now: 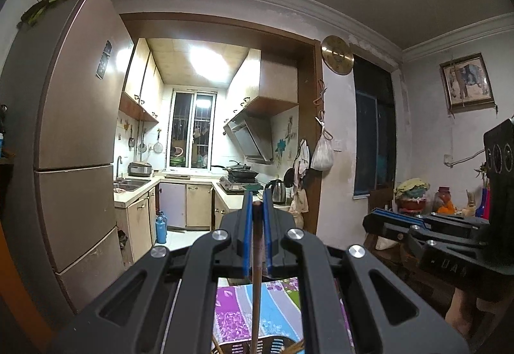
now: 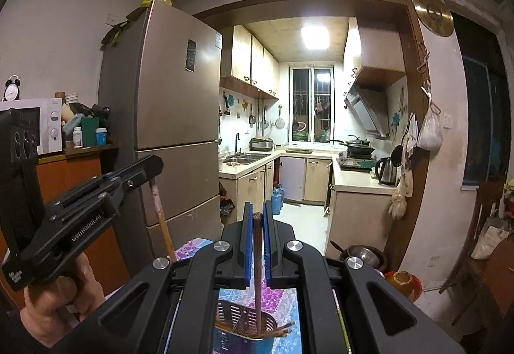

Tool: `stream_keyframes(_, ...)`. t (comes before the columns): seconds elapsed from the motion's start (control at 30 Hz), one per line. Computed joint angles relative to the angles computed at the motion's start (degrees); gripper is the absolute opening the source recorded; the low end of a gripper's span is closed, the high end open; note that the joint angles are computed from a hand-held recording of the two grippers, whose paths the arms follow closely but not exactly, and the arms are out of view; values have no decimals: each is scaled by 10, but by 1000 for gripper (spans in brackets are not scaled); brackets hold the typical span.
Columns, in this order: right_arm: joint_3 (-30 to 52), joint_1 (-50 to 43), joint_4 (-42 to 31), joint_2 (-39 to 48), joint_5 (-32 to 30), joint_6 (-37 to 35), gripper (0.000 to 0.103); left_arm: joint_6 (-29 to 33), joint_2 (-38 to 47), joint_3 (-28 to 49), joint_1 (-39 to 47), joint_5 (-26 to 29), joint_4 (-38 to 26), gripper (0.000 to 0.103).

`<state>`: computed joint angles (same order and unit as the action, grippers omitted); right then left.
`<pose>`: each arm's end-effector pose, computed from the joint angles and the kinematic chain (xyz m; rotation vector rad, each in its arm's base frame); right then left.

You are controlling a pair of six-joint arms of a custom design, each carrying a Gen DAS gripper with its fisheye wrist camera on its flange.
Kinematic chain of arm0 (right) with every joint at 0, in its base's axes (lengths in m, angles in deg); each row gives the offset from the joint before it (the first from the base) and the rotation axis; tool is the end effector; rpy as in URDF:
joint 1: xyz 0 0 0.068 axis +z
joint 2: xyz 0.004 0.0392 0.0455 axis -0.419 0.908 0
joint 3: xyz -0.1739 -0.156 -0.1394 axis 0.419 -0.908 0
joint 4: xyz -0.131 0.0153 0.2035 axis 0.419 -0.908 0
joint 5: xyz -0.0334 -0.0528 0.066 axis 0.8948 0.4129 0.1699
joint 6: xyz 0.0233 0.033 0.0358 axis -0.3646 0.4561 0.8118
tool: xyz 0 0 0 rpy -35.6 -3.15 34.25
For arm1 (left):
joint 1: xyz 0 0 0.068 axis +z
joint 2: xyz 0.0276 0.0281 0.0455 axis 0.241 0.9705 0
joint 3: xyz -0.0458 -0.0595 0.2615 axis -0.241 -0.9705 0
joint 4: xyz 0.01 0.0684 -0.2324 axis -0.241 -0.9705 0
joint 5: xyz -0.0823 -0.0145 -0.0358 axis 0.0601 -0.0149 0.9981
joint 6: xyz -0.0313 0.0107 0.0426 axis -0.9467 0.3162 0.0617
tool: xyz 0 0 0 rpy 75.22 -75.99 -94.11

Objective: Organize utensils
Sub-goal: 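Carry the left gripper's chopstick upright into the holder while the right gripper does likewise, then open both grippers to release the chopsticks into the holder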

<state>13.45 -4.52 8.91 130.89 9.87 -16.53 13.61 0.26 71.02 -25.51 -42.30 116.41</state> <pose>0.3686 0.1518 0.3634 -0.6879 1.6009 0.5658 0.2532 -0.1746 0.2983 -0.1370 1.5218 0.0632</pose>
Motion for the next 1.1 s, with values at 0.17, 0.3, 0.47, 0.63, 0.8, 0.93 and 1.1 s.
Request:
stream_keyframes(0.17,59,-2,-14,65,-7,2,7,1,42,10,18,4,20,5)
stream_keyframes(0.3,90,1,-19,102,-10,2,7,-12,65,18,34,14,23,5)
stream_keyframes(0.47,106,10,-17,127,-9,1,7,-16,83,14,52,23,40,5)
stream_keyframes(0.63,127,16,-19,155,-7,0,7,-15,106,4,60,24,71,5)
stream_keyframes(0.8,144,17,-20,178,-6,1,7,-11,128,0,69,24,92,5)
stream_keyframes(0.93,163,18,-27,201,-6,1,7,-14,143,-4,78,30,103,5)
stream_keyframes(1.1,180,20,-36,219,-5,-2,7,-25,160,-3,89,39,106,5)
